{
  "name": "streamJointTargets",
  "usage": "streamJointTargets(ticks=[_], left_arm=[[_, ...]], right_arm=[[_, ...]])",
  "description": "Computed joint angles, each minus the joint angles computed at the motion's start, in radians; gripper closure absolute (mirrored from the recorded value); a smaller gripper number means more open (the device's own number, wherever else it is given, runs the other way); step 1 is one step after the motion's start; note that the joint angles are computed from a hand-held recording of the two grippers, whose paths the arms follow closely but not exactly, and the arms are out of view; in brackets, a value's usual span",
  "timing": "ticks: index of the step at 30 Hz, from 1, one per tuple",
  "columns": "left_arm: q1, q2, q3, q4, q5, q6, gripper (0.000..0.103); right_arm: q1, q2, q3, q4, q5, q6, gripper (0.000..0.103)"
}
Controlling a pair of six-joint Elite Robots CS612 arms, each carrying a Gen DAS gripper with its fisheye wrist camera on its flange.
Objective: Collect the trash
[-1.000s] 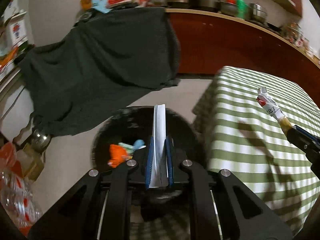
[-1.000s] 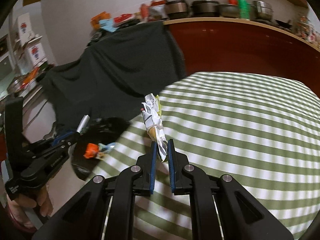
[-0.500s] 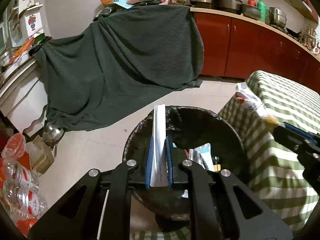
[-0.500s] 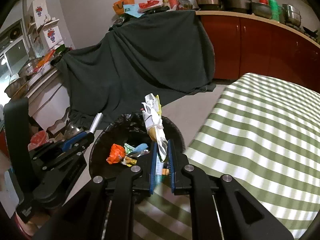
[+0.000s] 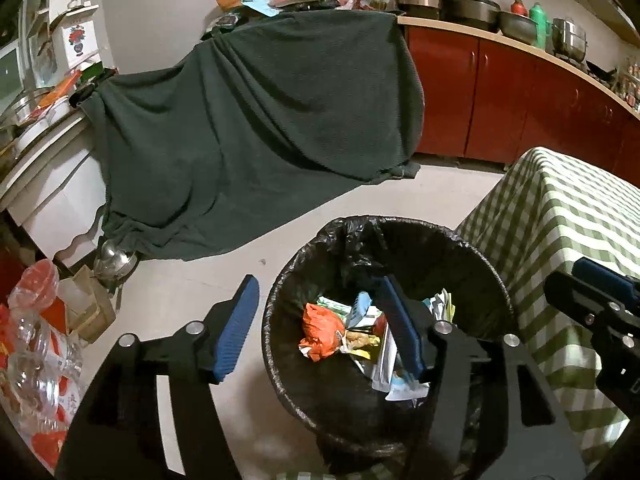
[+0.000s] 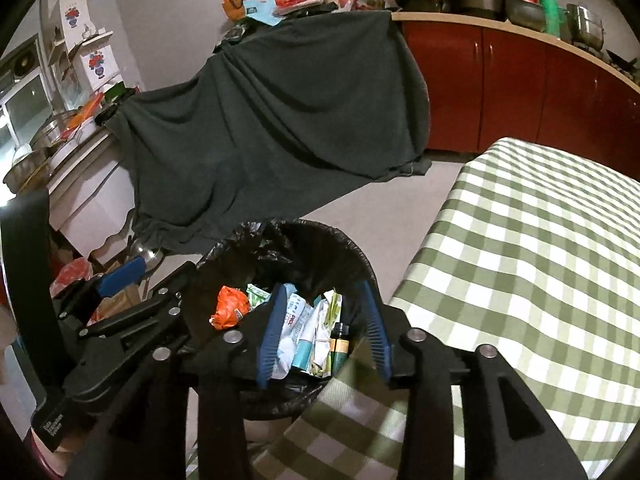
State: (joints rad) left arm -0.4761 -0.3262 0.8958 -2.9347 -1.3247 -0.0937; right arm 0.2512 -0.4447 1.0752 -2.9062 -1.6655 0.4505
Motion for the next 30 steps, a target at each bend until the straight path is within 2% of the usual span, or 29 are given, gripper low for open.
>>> streamJointTargets(ticks=[5,12,25,30], left_arm=[[-0.004,-0.038,0.068,-0.047,0.004,-0.003,0.039],[-0.012,-0.105,0.19,-0.132,0.023,-0.01,0.026],[-0.026,-0.216,0.397,-0.258,0.091,-0.01,0.019],[-0.027,-0.247,0.448,-0.291,0.087,-0.026,0.016]], right_arm=[[0.004,-0.022,0.036,-0.031,-0.04,-0.007,0.056],[0.012,-0.064,0.116,-0.084,-0.089,-0.01,0.052],[0.04,-0.125,0.221,-0.189,-0.147,-0.028,0.047],[0.051,-0.138,0.242,-0.224,-0.166,-0.038,0.046]])
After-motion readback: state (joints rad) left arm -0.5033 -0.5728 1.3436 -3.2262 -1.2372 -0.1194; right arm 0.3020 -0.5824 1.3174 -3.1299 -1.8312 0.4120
